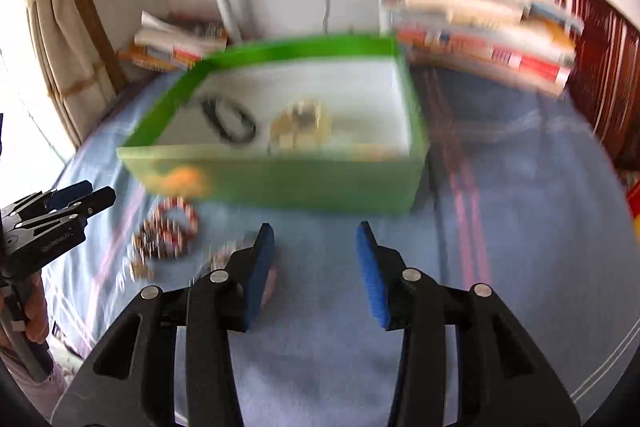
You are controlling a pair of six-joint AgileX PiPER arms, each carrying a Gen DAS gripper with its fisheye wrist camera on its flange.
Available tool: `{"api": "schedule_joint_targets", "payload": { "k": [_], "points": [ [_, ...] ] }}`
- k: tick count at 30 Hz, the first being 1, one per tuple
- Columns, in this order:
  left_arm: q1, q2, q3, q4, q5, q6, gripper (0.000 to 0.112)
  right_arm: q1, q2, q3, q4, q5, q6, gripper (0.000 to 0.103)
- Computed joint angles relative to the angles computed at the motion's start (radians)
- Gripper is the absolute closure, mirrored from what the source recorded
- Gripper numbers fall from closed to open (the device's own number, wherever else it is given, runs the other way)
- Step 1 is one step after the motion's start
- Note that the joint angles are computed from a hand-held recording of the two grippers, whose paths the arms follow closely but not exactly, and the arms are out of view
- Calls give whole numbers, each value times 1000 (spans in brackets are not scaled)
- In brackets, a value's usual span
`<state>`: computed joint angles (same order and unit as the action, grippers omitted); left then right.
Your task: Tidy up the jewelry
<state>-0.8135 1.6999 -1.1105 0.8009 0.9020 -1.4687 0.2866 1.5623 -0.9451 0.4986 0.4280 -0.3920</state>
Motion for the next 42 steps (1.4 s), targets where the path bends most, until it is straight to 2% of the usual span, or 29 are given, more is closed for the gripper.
{"api": "schedule_joint_targets", "payload": {
  "k": [3, 9, 10, 11, 13, 20, 25, 29, 33, 37, 39, 41, 42],
  "points": [
    [25, 2, 53, -44, -75, -19, 63, 47, 48, 1, 54, 4, -48, 60],
    [40, 46, 41, -71, -127, 5, 59, 126, 77, 3, 11, -23, -9, 61],
    [37, 54, 38, -73, -132, 6, 59, 135, 77, 10, 12, -36, -16, 75],
    [34, 59, 35, -76, -136, 10, 59, 137, 77, 9, 30, -39, -38, 96],
    [28, 67, 30, -79, -140, 14, 59, 150, 65, 18, -11, -58, -3, 97],
    [12, 65, 25, -85, -136, 23, 59, 51, -35, 49, 156, -26, -147, 97],
    [-9, 69, 20, -82, -134, 23, 58, -44, -136, 90, 170, -40, -162, 97],
    [-5, 78, 8, -84, -141, 32, 58, -71, -105, 88, 82, -39, -79, 97],
    [19, 87, -2, -89, -163, 43, 58, -56, -44, 98, 80, -43, -63, 96],
    [36, 97, -4, -107, -169, 57, 58, -49, -35, 113, 61, -55, -38, 76],
    [39, 94, 5, -120, -189, 72, 63, -56, -33, 120, 60, -64, -31, 71],
    [24, 99, -2, -118, -172, 79, 82, -62, -35, 119, 50, -61, -10, 70],
    [20, 93, 2, -127, -186, 96, 86, -71, -36, 122, 56, -61, -12, 70]
  ]
}}
